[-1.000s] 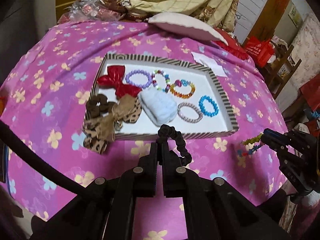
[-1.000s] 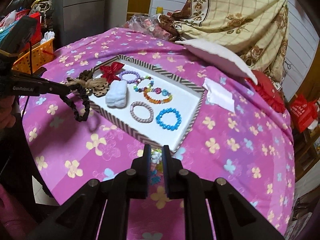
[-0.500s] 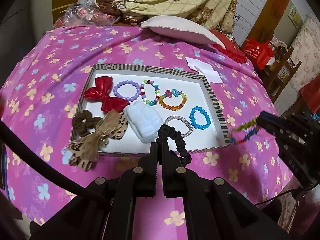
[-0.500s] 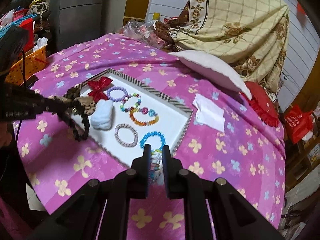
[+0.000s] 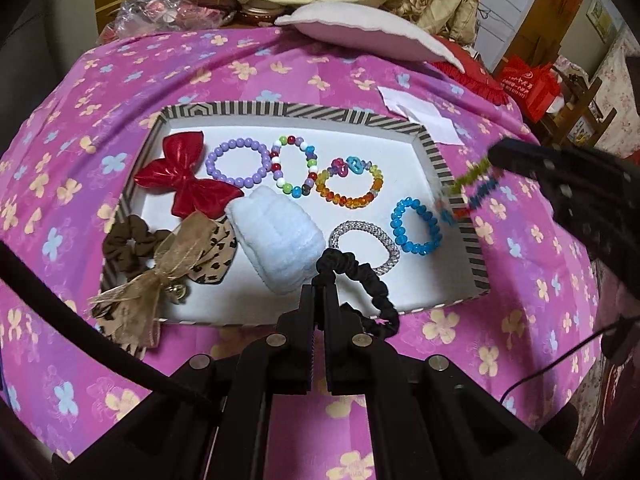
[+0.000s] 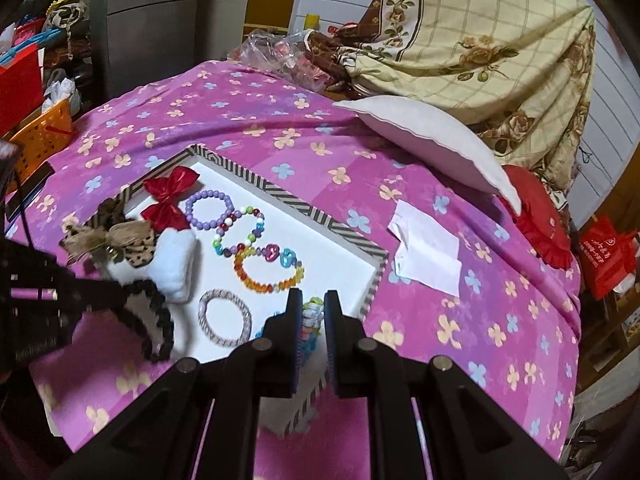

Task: Organize jewelry
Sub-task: 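Carry the scrunchie and strand into the tray and open both tools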

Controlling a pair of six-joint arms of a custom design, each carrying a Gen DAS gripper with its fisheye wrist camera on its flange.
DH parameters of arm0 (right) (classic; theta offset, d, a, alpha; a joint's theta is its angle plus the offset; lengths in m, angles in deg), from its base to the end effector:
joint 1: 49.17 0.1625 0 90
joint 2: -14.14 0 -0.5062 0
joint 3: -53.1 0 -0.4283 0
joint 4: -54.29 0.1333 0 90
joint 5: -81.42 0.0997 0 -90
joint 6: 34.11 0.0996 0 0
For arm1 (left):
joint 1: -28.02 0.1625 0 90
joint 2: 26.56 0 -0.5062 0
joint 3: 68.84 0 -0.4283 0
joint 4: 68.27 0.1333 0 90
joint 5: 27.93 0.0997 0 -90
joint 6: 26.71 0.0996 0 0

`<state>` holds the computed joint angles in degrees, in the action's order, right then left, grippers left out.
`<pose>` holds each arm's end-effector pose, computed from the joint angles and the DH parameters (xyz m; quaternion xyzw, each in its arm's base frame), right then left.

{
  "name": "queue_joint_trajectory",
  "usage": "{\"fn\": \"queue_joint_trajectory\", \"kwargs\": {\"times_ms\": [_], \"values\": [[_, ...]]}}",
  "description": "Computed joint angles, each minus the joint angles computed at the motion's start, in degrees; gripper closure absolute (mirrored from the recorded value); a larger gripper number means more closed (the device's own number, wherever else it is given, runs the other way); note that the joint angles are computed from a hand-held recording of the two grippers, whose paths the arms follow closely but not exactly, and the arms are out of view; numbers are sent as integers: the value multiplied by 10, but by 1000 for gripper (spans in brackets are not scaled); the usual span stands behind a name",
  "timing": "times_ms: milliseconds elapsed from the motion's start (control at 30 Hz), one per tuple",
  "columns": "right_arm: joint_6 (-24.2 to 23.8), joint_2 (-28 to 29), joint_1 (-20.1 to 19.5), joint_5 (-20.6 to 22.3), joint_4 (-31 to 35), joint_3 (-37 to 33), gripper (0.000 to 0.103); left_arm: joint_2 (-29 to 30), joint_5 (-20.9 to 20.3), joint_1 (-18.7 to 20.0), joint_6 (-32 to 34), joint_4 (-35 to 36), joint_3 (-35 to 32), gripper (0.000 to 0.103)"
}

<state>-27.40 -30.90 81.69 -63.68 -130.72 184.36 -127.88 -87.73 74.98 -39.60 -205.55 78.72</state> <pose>0.3617 -0.3392 0.0522 0.2257 -0.8554 0.2482 0.3946 -0.0694 -0.3431 0.2653 0.2488 0.9328 -0.1299 0.2260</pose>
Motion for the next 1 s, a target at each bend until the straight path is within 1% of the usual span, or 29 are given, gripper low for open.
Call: {"fn": "queue_joint_trajectory", "kwargs": {"times_ms": [200, 333, 467, 567, 733, 833, 867, 933, 1000], "values": [[-47, 19, -43, 25, -27, -28, 92, 36, 0, 19, 11, -31, 1, 79], [-63, 32, -71, 33, -30, -41, 92, 57, -1, 30, 15, -45, 1, 79], [-63, 40, -107, 31, -24, -44, 92, 72, -1, 39, 21, -57, 0, 79], [-57, 45, -126, 15, -19, -45, 92, 82, -5, 48, 22, -63, -3, 79], [-77, 64, -143, -4, -60, -52, 92, 94, -1, 52, 20, -75, -2, 79], [-79, 71, -151, 0, -74, -55, 92, 93, 6, 47, 20, -81, 3, 79], [-71, 70, -154, 4, -74, -54, 91, 92, 10, 44, 18, -82, 6, 79], [-60, 67, -156, 16, -89, -45, 85, 90, 12, 42, 18, -83, 7, 79], [-44, 59, -153, 28, -108, -30, 75, 85, 9, 43, 17, -86, 8, 79]]}}
